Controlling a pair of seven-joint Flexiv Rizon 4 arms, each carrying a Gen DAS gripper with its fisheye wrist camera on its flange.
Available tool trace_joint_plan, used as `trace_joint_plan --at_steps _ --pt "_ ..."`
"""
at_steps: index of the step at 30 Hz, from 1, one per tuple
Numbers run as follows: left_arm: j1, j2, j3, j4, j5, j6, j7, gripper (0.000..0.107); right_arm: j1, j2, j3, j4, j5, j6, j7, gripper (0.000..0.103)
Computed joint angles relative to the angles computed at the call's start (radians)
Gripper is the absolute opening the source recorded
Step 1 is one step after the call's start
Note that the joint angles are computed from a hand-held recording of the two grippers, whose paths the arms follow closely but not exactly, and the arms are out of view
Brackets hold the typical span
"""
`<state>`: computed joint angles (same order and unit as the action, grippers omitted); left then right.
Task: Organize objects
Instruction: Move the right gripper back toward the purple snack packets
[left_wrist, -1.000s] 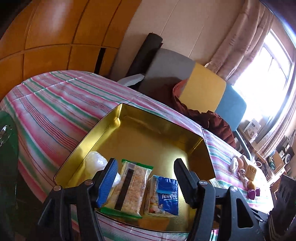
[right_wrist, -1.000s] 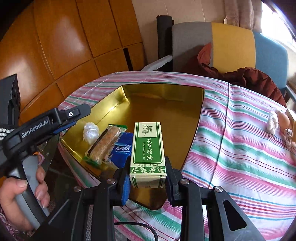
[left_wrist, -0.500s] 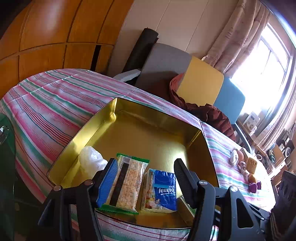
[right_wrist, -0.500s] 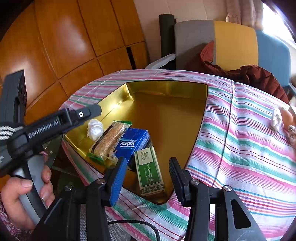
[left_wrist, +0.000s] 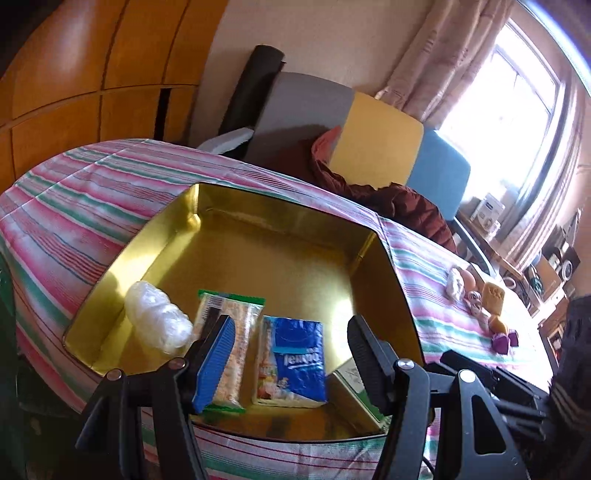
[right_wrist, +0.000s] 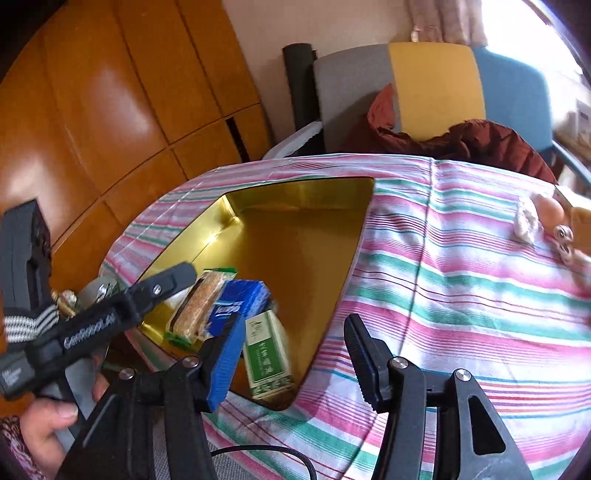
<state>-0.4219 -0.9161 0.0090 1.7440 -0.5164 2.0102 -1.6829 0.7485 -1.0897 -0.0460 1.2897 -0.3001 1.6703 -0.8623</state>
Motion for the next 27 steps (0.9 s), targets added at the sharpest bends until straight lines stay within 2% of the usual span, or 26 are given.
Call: trace_joint_plan --at_steps 5,9,15,20,24,27 --pt "0.040 -0.001 -0.049 -0.003 0.078 0.018 0.009 0.064 -0.002 0.008 -0.017 0.017 0.029 0.002 0.032 0.057" --pt "0.040 -0.002 -0.055 -0.014 0.106 0.006 0.027 0.064 0.011 0.015 -0.057 0.041 0.046 0.007 0.058 0.058" --pt "0.005 -0.007 -0.033 -0.036 0.116 -0.021 0.068 0.064 0.050 0.036 -0.166 0.123 0.082 -0.002 0.125 0.059" --pt "-0.009 -0.013 -0.036 -0.052 0.130 -0.039 0.096 0.064 0.085 0.071 -0.293 0.244 0.099 -0.015 0.165 0.060" --pt "-0.003 -0.017 -0.056 -0.065 0.151 -0.061 0.109 0.064 0.095 0.094 -0.387 0.317 0.103 -0.028 0.195 0.060" --pt "-0.006 -0.021 -0.061 -0.080 0.161 -0.079 0.114 0.064 0.078 0.097 -0.439 0.335 0.095 -0.024 0.197 0.064"
